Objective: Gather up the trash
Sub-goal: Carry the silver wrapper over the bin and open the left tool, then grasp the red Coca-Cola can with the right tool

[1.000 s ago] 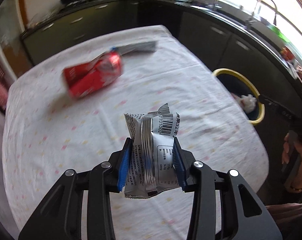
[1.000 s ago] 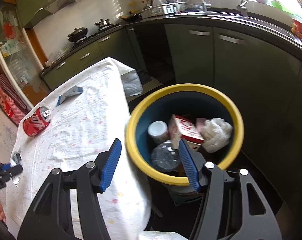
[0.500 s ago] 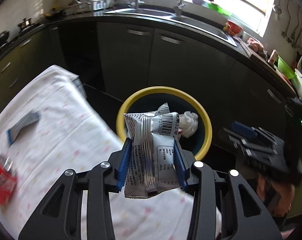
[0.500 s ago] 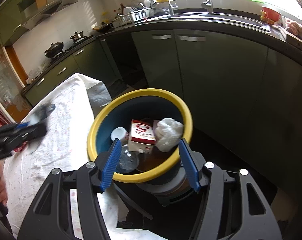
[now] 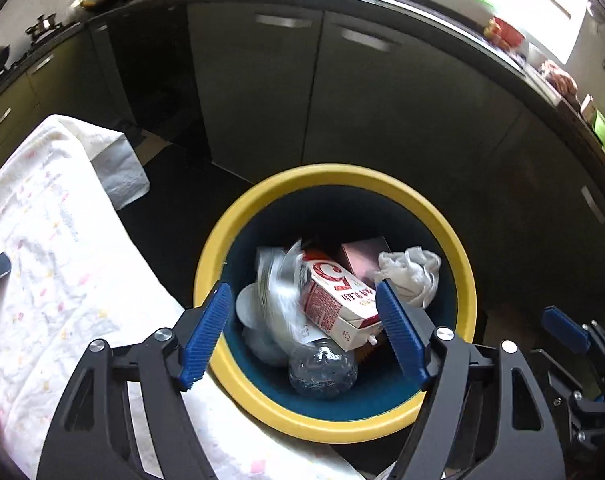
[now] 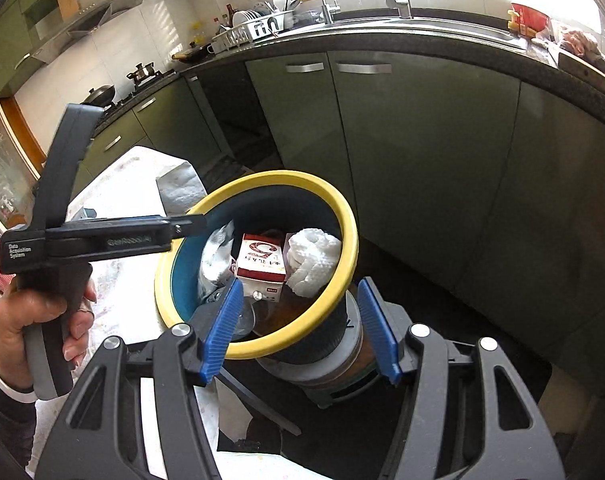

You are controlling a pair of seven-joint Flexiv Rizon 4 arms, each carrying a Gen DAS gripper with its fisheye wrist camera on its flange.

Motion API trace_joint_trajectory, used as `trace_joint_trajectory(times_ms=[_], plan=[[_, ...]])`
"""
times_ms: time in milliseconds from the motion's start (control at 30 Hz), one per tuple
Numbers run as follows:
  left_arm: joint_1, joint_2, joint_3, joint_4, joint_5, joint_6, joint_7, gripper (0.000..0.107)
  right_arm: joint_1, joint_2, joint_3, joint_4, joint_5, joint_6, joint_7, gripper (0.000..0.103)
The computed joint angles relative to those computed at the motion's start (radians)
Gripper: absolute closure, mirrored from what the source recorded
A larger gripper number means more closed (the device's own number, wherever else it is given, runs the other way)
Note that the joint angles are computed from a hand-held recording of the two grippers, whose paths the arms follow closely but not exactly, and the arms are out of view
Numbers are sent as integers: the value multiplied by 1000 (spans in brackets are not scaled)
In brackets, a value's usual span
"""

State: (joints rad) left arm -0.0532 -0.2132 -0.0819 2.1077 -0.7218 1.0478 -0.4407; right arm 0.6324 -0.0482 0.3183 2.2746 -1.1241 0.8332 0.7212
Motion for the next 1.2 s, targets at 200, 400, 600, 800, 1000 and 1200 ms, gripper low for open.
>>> trace_joint_trajectory(times_ms=[200, 400, 600, 800, 1000, 1200], plan=[[30, 111, 39, 75, -126, -78, 124, 28, -3, -14, -7, -7, -19, 26, 3, 46], [62, 262, 152, 166, -196, -195, 214, 23, 5, -48, -21, -36, -49, 56, -10, 46], [130, 340, 245, 222, -168, -230, 252, 21, 24, -98, -37, -98, -70, 82, -57, 46], [228, 356, 314, 248, -158, -205, 295, 21, 67, -176, -64, -219, -101, 116, -148, 46], [354, 328, 374, 219, -173, -206, 324, 20, 147, -311, -105, -417, -88, 146, -320, 45], [474, 248, 396, 157, -237, -210, 378, 18, 191, -501, -122, -684, 51, 285, -679, 45]])
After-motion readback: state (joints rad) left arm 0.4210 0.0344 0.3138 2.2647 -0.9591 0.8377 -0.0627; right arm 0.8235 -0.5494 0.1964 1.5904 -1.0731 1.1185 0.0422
